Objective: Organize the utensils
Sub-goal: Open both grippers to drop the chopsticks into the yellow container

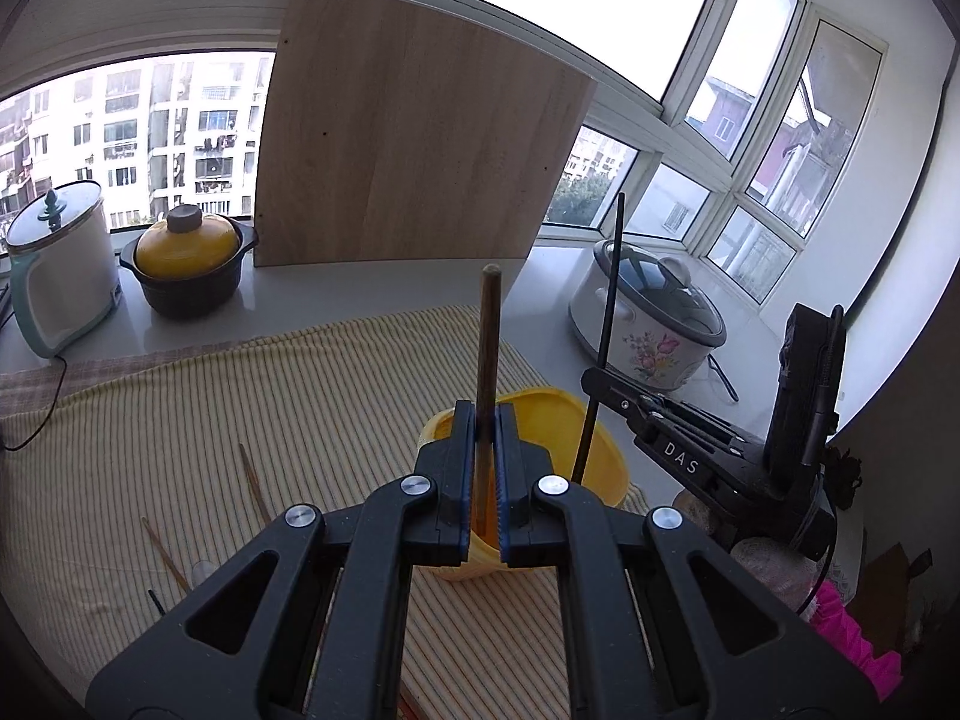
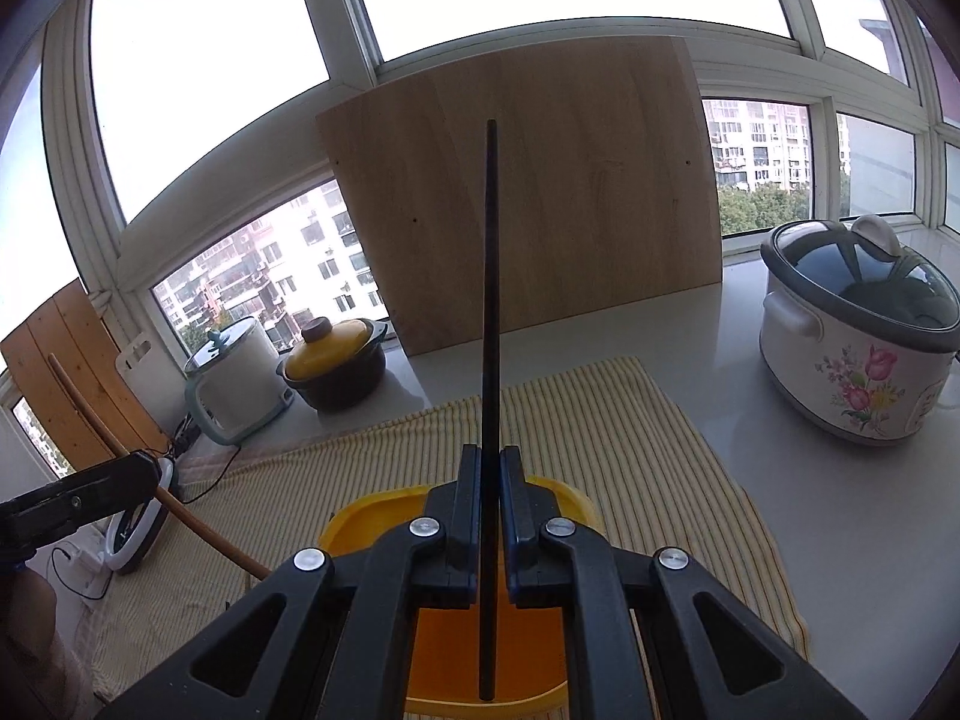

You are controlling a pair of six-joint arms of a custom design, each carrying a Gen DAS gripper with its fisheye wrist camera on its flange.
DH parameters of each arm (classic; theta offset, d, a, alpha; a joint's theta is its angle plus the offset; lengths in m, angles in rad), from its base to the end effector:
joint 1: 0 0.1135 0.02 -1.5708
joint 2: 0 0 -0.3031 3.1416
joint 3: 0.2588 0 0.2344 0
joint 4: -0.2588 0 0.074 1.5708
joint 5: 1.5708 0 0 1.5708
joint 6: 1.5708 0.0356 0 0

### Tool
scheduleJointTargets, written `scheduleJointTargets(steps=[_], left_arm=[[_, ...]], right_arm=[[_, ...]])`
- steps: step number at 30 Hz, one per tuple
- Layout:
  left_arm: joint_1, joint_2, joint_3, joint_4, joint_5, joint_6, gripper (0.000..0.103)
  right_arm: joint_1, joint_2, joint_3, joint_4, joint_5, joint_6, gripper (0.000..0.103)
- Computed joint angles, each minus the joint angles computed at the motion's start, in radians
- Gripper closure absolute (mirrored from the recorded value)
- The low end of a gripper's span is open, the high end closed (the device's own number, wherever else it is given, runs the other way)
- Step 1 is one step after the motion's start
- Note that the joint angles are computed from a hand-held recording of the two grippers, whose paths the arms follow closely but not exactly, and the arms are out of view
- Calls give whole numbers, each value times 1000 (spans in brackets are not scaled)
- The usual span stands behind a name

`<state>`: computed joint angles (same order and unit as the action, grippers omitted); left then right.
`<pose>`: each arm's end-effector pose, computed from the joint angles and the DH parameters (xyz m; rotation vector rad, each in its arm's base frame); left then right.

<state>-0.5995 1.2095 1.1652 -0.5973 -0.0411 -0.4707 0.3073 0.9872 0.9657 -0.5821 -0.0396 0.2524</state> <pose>0.1904 -0.1284 0.3814 0.1226 2.2635 -0.5392 0.1626 0.0531 0.3593 -0.0831 2.1951 0.3604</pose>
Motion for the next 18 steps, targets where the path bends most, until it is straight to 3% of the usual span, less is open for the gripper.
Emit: scheduleJointTargets(steps=[12,13,15,18], left_arm=[[26,51,-72,49,60,-18,99],[32,48,-78,52,73,-19,97],[38,33,-92,58,73,-20,79],[43,6,-105,56,64,-17,78]], right_arm=[[-8,-56,-54,-49,-16,-2,97],[-8,-63,-55,-54,-18,1,92],[-10,-74,-55,-62,-25,4,84],[11,-89,-47,-80,-5,12,83]])
